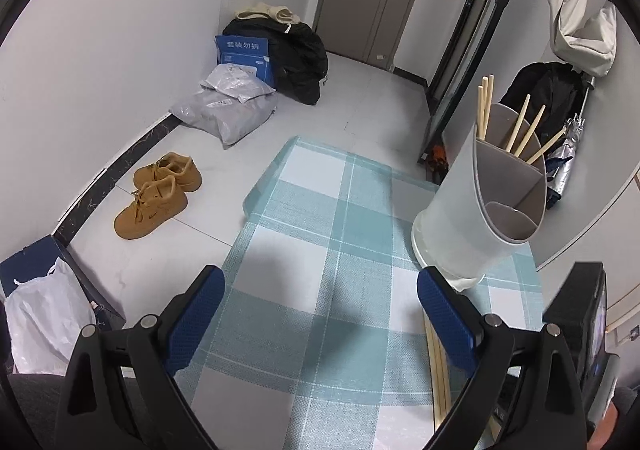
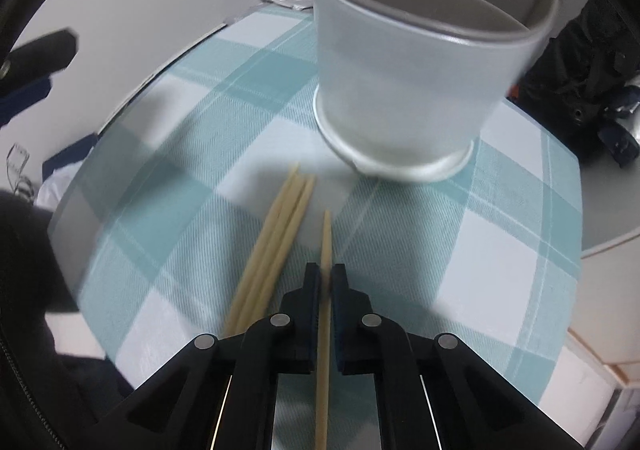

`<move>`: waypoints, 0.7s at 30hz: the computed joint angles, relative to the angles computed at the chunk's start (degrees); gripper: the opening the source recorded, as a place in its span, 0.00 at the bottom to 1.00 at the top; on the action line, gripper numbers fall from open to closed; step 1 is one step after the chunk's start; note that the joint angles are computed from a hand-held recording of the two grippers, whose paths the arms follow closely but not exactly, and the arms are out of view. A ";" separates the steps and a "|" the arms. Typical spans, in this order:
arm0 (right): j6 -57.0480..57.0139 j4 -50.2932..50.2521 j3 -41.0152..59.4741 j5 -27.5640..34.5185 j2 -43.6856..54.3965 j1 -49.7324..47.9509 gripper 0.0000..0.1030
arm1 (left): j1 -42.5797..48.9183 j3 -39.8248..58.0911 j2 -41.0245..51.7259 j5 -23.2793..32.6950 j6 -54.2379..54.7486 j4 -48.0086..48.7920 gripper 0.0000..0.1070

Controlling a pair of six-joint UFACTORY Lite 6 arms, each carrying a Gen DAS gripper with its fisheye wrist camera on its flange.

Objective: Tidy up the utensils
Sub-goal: 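Grasp one wooden chopstick from the pile with the right gripper and lift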

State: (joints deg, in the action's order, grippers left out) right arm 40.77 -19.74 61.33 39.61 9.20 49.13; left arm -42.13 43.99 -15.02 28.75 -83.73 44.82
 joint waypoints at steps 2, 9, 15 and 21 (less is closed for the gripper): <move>0.36 -0.34 0.05 1.07 -0.26 0.44 0.05 | -1.25 0.43 0.44 1.48 -2.21 2.75 0.88; 3.79 -4.76 2.24 0.52 1.80 0.77 0.06 | -1.87 0.99 2.13 2.42 -2.47 3.15 0.88; 3.66 -3.83 1.71 -6.08 1.51 -3.44 0.04 | -0.98 0.73 2.90 2.59 -1.59 2.08 0.88; -6.32 9.70 -4.48 -13.18 -7.66 -12.89 0.05 | -0.34 2.47 7.15 -0.61 5.82 -5.44 0.88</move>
